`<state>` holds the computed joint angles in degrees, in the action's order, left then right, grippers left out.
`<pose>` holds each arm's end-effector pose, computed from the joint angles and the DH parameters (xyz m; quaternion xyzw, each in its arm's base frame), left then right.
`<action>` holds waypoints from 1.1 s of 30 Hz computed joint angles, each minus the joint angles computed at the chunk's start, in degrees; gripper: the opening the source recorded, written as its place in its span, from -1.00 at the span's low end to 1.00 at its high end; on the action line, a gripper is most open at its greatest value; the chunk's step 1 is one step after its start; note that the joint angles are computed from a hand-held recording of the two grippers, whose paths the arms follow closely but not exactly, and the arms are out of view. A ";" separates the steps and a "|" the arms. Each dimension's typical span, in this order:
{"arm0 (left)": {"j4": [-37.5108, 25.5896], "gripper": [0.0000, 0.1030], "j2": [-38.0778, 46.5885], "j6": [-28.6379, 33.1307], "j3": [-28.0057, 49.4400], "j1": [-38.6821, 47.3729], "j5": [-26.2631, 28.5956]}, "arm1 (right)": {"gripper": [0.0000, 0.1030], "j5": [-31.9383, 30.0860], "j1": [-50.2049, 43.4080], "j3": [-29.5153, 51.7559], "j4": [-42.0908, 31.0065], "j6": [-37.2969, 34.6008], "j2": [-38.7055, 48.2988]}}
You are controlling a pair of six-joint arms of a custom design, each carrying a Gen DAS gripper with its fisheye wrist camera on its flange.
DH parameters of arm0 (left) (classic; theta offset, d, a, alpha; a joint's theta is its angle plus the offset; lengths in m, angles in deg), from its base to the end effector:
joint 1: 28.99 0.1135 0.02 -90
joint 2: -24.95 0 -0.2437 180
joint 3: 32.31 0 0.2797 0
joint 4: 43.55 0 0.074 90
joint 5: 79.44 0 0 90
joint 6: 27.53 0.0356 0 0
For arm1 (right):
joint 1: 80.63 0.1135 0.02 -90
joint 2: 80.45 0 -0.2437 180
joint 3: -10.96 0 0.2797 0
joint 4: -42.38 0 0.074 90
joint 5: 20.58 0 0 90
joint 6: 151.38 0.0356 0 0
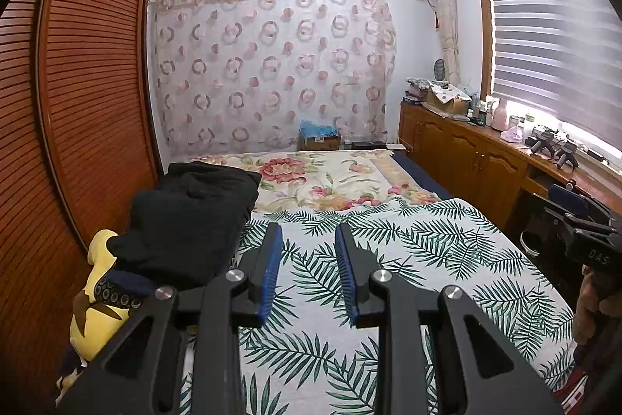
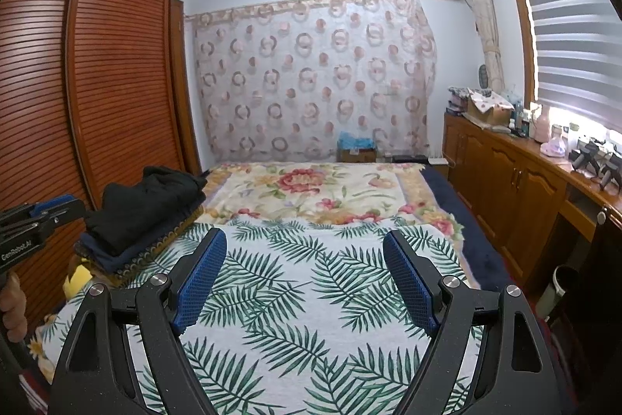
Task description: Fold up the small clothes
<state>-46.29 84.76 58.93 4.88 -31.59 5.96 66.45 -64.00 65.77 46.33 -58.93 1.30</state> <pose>0.2544 -0.0087 0.1697 -0.0284 0.8442 0.0053 0.5353 0.3207 0.0977 0.1852 -0.1171 0.8254 0.1128 0.5406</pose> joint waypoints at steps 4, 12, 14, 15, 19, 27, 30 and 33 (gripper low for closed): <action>0.35 -0.47 0.26 0.14 -0.01 0.32 0.24 | 0.64 -0.07 -0.09 -0.05 -0.01 -0.05 -0.09; 0.66 -0.47 0.44 0.26 -0.12 0.42 0.32 | 0.64 -0.23 -0.35 -0.06 0.24 -0.16 0.09; 0.76 -0.47 0.88 0.33 0.27 0.55 0.24 | 0.64 -0.16 -0.28 0.09 0.12 -0.11 0.21; 0.70 -0.47 0.91 0.33 0.34 0.58 0.30 | 0.64 -0.20 -0.29 0.07 0.14 -0.11 0.20; 0.92 -0.47 0.93 0.32 0.21 0.55 0.22 | 0.64 -0.16 -0.29 0.05 0.12 -0.08 0.17; 1.43 -0.46 1.28 0.49 0.13 0.72 0.39 | 0.64 -0.28 -0.34 0.06 0.13 -0.04 0.14; 1.38 -0.46 1.01 0.36 -0.08 0.56 0.28 | 0.64 -0.19 -0.29 0.08 0.14 -0.01 0.16; 1.49 -0.46 1.25 0.31 0.09 0.48 0.23 | 0.64 -0.26 -0.38 -0.01 0.10 -0.08 0.06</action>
